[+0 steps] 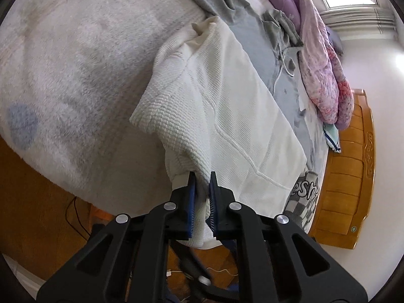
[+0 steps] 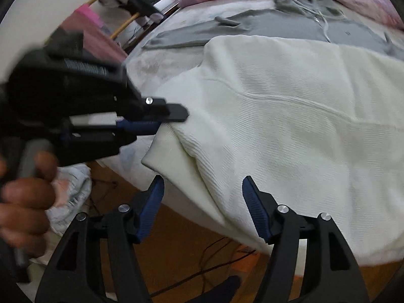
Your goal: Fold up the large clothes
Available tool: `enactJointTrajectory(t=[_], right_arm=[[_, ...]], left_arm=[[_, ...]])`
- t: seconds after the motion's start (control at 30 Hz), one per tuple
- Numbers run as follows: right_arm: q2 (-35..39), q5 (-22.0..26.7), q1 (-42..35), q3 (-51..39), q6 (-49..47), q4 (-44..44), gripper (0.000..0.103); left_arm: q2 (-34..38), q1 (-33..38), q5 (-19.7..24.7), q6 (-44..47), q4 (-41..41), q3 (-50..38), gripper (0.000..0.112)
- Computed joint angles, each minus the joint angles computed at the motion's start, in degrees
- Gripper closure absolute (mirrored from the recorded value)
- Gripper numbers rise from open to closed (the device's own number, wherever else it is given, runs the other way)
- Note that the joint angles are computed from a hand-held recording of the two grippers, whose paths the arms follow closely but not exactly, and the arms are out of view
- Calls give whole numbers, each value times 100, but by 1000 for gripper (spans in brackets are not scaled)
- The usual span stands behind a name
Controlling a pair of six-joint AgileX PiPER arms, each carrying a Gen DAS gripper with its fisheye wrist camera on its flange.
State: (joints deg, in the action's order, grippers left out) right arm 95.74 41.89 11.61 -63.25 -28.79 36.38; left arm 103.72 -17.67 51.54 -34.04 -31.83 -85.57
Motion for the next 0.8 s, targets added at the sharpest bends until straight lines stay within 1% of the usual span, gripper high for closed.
enactJointTrajectory(t=[0.07,0.13,0.17,0.2,0.23,0.3,0.37,0.4,0.43,0.47,0.5,0.53,0.57,0.63,0.67,0.77,0.8], right_arm=[[-1,-330,282,-3,426,-479,42],[225,-539,447,-198,629,-689,42],[309,-535,498,-282,704,-778,42],[370,-518,503,-340,684,-771,45],[434,-497,501,-403,658,-740,51],[449,-346,377,-444,847,-863,79],[551,-85,97,-588,690,-532,89],[672,16,13,-738,657,-408,91],[677,138,-131,-781,558,-231,91],[661,254,-274,-812,481,-54,91],[584,349,-365,-796,480,28,91],[571,460,-505,-863,475,158,92],[538,562,-659,-884,443,342,92],[486,776,-982,-901,417,692,92],[483,919,-1192,-938,453,871,92],[363,1318,-1868,-835,398,1390,93],[352,1423,-2031,-864,399,1471,93]], left_arm=[[-9,-12,11,-23,38,-19,103],[21,-60,88,-88,187,-130,103],[48,-86,137,-135,259,-206,103],[73,-91,172,-137,291,-253,103],[107,-114,245,-166,392,-337,104],[174,-124,370,-251,524,-469,103],[185,-129,421,-308,577,-550,99],[127,-152,363,-410,662,-549,92],[98,-201,379,-592,873,-617,78],[87,-268,467,-880,1214,-740,68],[28,-331,415,-1157,1486,-759,57],[-19,-356,338,-1287,1612,-734,56],[5,-402,392,-1470,1812,-819,54],[283,-518,742,-1717,2166,-1277,54],[360,-549,799,-1782,2215,-1396,54],[587,-739,732,-2065,2364,-1820,54],[737,-888,757,-2099,2479,-2124,54]])
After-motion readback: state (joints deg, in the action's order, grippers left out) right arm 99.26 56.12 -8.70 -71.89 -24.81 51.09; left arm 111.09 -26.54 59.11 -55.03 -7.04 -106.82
